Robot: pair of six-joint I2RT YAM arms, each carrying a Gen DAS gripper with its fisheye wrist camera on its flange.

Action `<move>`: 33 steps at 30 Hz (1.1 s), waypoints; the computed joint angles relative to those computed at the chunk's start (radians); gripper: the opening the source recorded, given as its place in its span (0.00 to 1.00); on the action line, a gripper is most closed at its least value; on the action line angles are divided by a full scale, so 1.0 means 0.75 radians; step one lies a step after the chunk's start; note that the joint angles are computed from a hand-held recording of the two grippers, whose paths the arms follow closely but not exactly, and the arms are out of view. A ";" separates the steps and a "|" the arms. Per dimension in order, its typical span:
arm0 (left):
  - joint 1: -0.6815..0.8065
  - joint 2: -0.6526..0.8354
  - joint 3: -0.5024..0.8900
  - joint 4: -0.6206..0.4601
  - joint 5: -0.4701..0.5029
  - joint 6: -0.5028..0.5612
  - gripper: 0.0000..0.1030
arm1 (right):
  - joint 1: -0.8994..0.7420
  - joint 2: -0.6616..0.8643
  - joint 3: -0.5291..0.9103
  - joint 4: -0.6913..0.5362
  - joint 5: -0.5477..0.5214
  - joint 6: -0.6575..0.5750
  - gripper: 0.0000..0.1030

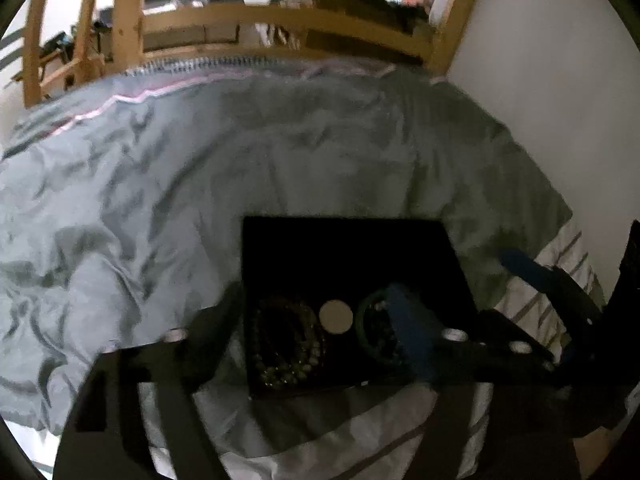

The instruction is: Organize jewelry

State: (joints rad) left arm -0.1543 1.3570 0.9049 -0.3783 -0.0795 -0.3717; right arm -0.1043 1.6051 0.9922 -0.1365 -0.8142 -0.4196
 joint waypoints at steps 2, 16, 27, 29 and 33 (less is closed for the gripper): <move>-0.026 -0.054 0.004 -0.019 -0.063 -0.010 0.82 | -0.028 -0.047 -0.033 0.071 -0.030 0.055 0.95; -0.273 -0.370 0.039 -0.318 -0.509 -0.094 0.93 | -0.085 -0.284 0.074 -0.285 0.066 -0.009 0.96; -0.477 -0.453 0.050 -0.637 -0.691 -0.254 0.93 | -0.148 -0.300 0.168 -0.821 0.271 -0.292 0.96; -0.532 -0.467 0.038 -0.697 -0.719 -0.317 0.93 | -0.175 -0.312 0.163 -0.848 0.262 -0.315 0.96; -0.643 -0.489 0.016 -0.798 -0.754 -0.433 0.93 | -0.200 -0.345 0.171 -0.884 0.270 -0.317 0.96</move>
State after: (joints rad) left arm -0.6369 0.9905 0.9171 -0.9767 -0.6449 -0.6961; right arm -0.2539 1.3466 1.1205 -0.7993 -0.6117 -0.6571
